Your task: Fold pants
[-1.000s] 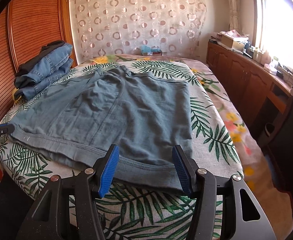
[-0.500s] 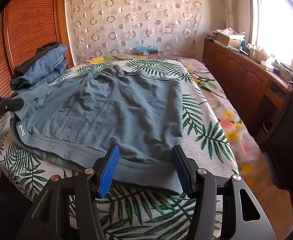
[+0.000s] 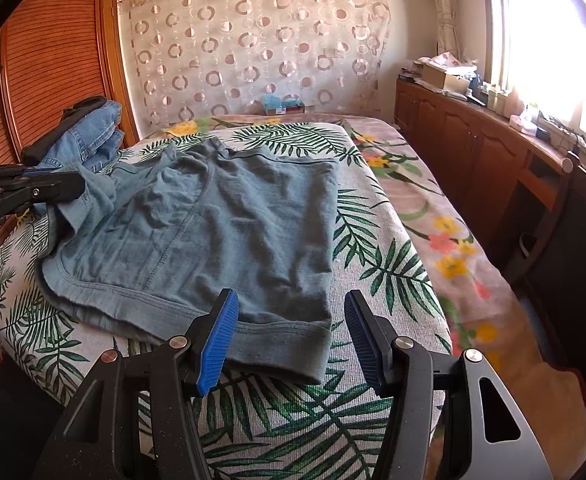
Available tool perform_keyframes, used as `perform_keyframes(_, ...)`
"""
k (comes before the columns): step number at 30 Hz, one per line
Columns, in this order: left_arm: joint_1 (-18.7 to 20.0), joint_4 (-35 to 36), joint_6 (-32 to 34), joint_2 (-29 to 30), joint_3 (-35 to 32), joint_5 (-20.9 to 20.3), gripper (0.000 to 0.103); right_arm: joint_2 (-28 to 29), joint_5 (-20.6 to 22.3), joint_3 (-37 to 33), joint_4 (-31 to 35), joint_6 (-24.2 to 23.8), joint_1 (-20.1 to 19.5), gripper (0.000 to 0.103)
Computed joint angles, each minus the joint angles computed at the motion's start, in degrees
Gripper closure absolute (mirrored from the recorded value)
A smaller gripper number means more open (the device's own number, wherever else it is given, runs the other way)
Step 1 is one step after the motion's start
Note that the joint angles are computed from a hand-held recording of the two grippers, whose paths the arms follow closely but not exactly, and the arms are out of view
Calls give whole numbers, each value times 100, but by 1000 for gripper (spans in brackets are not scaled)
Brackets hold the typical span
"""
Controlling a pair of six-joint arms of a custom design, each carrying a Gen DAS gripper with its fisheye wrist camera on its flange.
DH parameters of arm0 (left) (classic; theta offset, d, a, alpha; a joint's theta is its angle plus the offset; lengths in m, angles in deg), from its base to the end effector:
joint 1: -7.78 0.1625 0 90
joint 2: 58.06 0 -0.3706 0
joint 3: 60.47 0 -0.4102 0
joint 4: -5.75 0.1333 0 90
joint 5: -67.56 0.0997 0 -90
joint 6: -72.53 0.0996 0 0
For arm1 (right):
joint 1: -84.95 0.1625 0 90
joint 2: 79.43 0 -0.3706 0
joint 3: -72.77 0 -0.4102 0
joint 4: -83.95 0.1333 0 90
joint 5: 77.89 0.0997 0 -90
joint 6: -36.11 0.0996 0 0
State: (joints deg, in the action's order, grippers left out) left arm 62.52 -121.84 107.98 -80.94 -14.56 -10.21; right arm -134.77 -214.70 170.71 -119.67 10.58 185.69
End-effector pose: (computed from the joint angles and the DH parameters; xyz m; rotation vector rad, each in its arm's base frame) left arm -0.3588 -0.7750 0.0770 1.6489 2.3928 -0.3707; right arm 0.1732 -0.5876 0.2618 0.0337 -1.9876 1.2382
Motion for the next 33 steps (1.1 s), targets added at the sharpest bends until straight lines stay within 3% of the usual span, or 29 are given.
perform_keyframes(3, 21, 74, -115, 30, -82, 53, 87, 34, 23, -24, 8, 1, -1, 46)
perform_keyframes(5, 20, 17, -158, -23, -11, 78, 77, 37, 56, -25, 33, 15, -14, 46)
perform_keyframes(7, 28, -138, -145, -147, 166, 55, 57, 25, 85, -13, 59, 9, -22, 46)
perform_keyframes(13, 119, -605, -52, -419, 546, 101, 28, 110, 162, -133, 161, -46, 9, 46)
perform_keyframes(28, 543, -523, -351, -408, 620, 541, 28, 362, 1005, -516, 1023, -175, 14, 46)
perform_keyframes(33, 582, -533, -399, -494, 766, 514, 28, 523, 1034, -770, 1433, -127, -48, 57)
